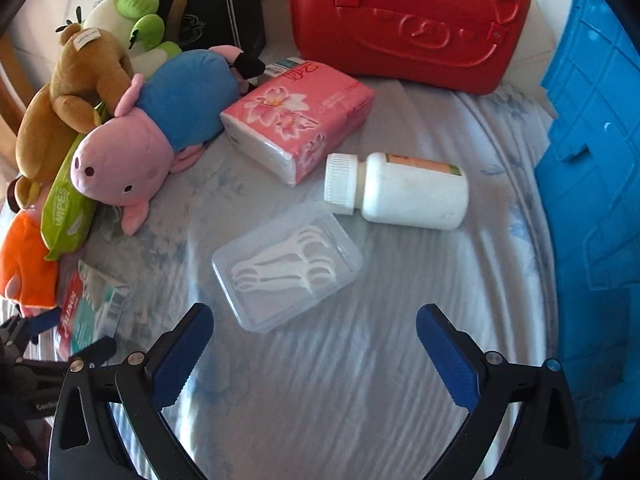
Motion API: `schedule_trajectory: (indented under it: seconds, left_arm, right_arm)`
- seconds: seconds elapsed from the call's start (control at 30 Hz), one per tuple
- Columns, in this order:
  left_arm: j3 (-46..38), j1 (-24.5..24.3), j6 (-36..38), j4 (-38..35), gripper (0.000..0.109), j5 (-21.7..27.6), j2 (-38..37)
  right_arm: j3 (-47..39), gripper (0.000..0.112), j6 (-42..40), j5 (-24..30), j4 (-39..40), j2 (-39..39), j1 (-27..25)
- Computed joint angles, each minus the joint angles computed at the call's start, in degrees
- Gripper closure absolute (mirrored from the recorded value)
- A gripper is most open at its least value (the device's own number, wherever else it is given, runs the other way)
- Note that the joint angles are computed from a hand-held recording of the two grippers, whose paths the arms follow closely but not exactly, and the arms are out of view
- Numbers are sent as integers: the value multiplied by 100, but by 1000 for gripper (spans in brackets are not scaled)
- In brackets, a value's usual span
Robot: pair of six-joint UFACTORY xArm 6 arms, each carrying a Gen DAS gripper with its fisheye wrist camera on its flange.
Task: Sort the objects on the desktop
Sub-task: 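Grasp the Tylenol Cold box with the left tool while the right grasps the floss box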
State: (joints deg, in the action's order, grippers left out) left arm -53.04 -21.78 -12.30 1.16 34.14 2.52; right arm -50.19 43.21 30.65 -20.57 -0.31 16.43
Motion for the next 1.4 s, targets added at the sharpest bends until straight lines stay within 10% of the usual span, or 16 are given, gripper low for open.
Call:
schedule_trajectory:
  seconds: [0.43, 0.9, 1.23, 1.4]
  left_arm:
    - [-133, -44, -424, 560, 19, -663, 223]
    - [-170, -324, -670, 549, 19, -3, -13]
    - [341, -423, -961, 660, 37, -333, -490]
    - [478, -521, -1227, 911, 37, -160, -822]
  right_arm:
    - [-353, 9, 329, -246, 110, 844, -132]
    - [356, 9, 436, -821, 84, 422, -397]
    - [494, 50, 1025, -704, -991, 312, -399]
    - [775, 50, 444, -579, -334, -124, -296]
